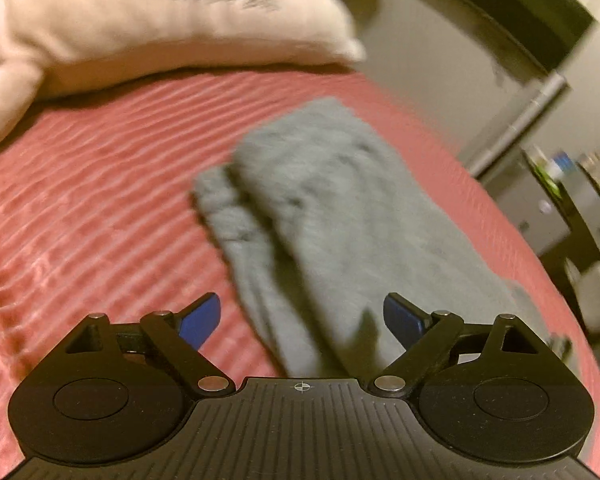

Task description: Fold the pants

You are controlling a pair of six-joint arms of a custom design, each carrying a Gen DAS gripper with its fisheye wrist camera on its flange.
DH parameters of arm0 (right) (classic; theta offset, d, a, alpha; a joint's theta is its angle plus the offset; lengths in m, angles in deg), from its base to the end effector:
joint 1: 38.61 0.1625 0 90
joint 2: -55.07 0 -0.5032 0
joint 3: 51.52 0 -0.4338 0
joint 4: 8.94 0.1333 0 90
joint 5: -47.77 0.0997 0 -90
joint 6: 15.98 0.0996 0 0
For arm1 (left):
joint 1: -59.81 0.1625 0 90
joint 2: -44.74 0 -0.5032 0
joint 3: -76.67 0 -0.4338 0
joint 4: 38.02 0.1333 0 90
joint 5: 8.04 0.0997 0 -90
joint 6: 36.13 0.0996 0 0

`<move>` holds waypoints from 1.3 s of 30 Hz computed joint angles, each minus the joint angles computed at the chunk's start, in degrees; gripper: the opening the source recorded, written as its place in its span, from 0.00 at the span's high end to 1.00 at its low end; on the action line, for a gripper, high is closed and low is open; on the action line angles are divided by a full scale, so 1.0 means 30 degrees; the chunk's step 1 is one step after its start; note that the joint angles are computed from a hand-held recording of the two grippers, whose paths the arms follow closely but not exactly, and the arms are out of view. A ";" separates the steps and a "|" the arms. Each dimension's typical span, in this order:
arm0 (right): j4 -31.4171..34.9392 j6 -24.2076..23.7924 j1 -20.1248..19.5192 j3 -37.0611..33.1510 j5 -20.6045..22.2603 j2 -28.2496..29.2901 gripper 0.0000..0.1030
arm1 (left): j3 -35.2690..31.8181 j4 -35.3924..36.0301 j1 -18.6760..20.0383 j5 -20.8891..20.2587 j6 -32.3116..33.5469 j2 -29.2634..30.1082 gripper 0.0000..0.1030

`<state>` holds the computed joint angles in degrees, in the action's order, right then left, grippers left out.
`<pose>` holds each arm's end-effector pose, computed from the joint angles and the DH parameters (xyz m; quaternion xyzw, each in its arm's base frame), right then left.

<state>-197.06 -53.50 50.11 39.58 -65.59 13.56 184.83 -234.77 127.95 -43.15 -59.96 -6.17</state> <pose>0.0761 -0.7945 0.1798 0.1986 -0.8744 0.3183 0.3078 -0.0465 -0.6928 0.2268 -0.2068 0.8025 -0.5049 0.2415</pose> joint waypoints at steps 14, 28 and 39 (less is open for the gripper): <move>-0.3773 -0.1414 0.0383 0.0243 0.0299 0.0653 0.67 | -0.5712 0.4976 -0.1210 -0.6198 0.4974 0.3748 0.10; -0.6307 0.1551 -0.0844 -0.0765 0.0740 0.1123 0.62 | -1.2994 0.7287 -0.0402 -0.7211 0.6382 0.8439 0.51; -0.7137 0.2786 -0.1248 -0.0997 0.2518 0.1301 0.57 | -1.4146 0.3635 -0.1304 -0.4310 1.3432 1.0089 0.83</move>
